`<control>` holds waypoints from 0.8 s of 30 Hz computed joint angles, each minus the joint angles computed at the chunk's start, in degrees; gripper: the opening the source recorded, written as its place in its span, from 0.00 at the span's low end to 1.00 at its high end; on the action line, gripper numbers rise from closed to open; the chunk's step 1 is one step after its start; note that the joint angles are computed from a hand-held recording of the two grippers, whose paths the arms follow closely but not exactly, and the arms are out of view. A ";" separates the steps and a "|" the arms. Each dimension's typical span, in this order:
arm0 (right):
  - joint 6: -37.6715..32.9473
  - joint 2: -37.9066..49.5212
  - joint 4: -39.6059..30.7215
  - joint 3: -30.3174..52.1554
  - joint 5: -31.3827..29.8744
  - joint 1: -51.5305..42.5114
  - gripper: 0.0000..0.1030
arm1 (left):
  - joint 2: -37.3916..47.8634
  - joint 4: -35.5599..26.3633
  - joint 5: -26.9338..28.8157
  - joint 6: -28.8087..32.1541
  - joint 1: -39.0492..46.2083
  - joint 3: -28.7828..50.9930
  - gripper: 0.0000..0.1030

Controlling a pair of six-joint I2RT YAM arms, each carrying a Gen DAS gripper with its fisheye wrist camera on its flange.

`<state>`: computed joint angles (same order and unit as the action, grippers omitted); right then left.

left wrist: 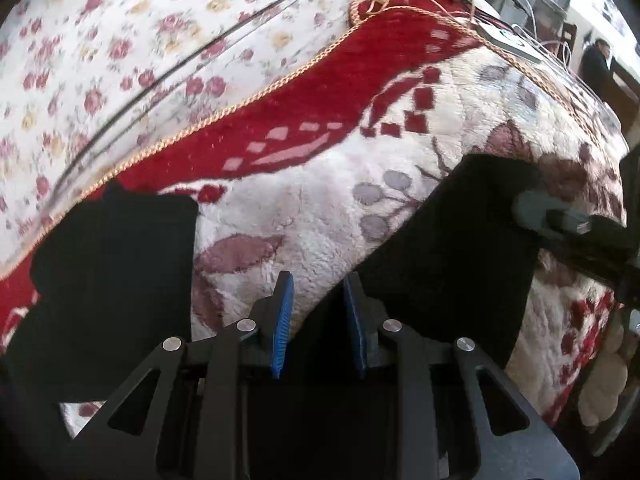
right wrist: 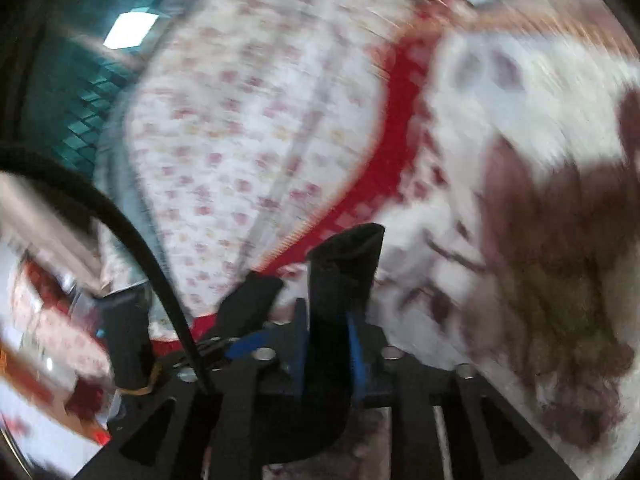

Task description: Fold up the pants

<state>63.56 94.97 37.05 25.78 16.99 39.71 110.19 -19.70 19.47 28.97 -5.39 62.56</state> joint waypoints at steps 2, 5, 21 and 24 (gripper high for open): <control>0.93 -0.03 11.68 -5.86 0.10 -0.14 0.39 | 0.17 0.33 0.08 0.09 0.38 -0.36 0.24; 2.67 -3.22 12.72 -9.33 1.35 -0.12 0.40 | 0.15 2.15 0.20 0.21 0.55 -1.46 0.24; 6.19 -11.22 -16.66 -3.17 5.14 3.89 0.48 | -8.57 1.61 4.35 3.69 4.95 -8.32 0.24; 8.48 -7.39 -18.30 -2.00 6.46 4.60 0.48 | -9.98 -2.89 8.37 4.89 9.29 -7.90 0.24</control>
<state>72.04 87.58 18.75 23.78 23.46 44.31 100.21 -22.58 27.83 33.86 3.91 54.66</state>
